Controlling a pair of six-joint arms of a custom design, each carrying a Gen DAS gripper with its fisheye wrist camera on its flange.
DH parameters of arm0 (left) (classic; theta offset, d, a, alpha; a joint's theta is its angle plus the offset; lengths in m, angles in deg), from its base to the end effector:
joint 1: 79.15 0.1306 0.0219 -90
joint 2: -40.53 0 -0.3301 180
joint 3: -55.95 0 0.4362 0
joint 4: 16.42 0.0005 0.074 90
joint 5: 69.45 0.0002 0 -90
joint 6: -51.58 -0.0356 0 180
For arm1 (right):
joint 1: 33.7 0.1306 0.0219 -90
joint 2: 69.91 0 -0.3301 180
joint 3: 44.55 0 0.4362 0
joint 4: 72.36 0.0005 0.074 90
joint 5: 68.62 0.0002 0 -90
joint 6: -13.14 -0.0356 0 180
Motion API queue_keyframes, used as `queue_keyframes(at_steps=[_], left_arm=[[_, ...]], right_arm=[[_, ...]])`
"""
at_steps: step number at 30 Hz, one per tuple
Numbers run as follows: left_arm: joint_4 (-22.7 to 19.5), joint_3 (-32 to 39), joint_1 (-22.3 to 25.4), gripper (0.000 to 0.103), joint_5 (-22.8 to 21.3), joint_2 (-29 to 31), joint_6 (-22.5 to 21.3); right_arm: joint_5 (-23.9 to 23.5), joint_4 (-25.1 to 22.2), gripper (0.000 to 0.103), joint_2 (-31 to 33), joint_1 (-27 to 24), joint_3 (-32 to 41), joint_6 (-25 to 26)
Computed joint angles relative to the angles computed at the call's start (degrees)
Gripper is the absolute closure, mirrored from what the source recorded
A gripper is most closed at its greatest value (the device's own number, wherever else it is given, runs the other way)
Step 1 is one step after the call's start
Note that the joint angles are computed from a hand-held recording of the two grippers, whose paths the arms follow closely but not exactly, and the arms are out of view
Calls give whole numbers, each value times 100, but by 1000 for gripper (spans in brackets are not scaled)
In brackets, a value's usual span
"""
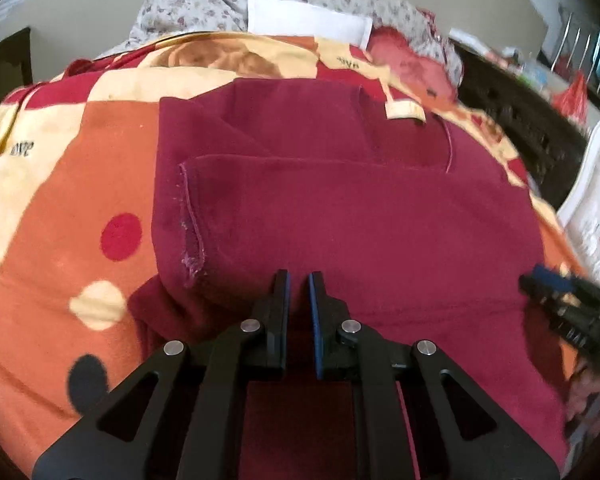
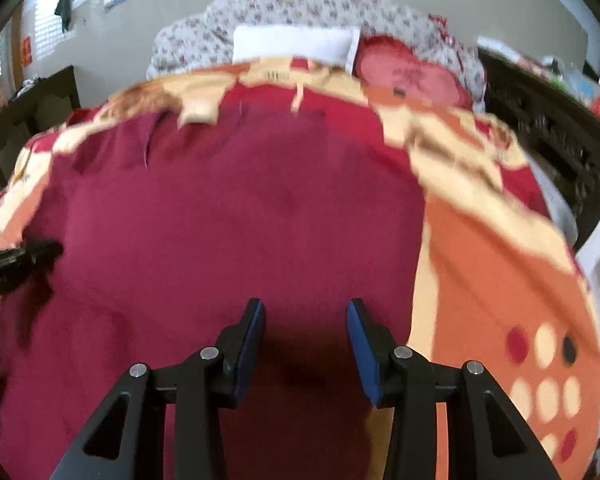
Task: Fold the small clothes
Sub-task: 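Fold the hem up toward the collar with the left tool, then open the left tool and withdraw it from the folded hem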
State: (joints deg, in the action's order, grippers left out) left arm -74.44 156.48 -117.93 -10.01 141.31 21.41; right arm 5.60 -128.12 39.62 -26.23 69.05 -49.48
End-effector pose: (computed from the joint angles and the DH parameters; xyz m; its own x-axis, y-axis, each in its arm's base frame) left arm 0.4590 -0.3462 0.3639 -0.6193 -0.4574 -0.6382 -0.4069 0.8821 -0.2373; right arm 0.6277 0.0916 0.3876 -0.5564 -0.5193 -0.6486 -0.6173 0.7809 -0.0956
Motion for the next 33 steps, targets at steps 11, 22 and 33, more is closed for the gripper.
queue_keyframes(at_steps=[11,22,33], left_arm=[[-441,-21,-168,72,397,-391,565],[-1187,-179,-1188,40,-277,-791,1250],[-1764,-331,-1804,39,-614,-1047,2049]], right_arm=[[229,-159,43,-377,-48,-67,-397],[422,287,23,-1692,-233,-1240,-422],[362,104,16,-2406,-436,-1817,-475]])
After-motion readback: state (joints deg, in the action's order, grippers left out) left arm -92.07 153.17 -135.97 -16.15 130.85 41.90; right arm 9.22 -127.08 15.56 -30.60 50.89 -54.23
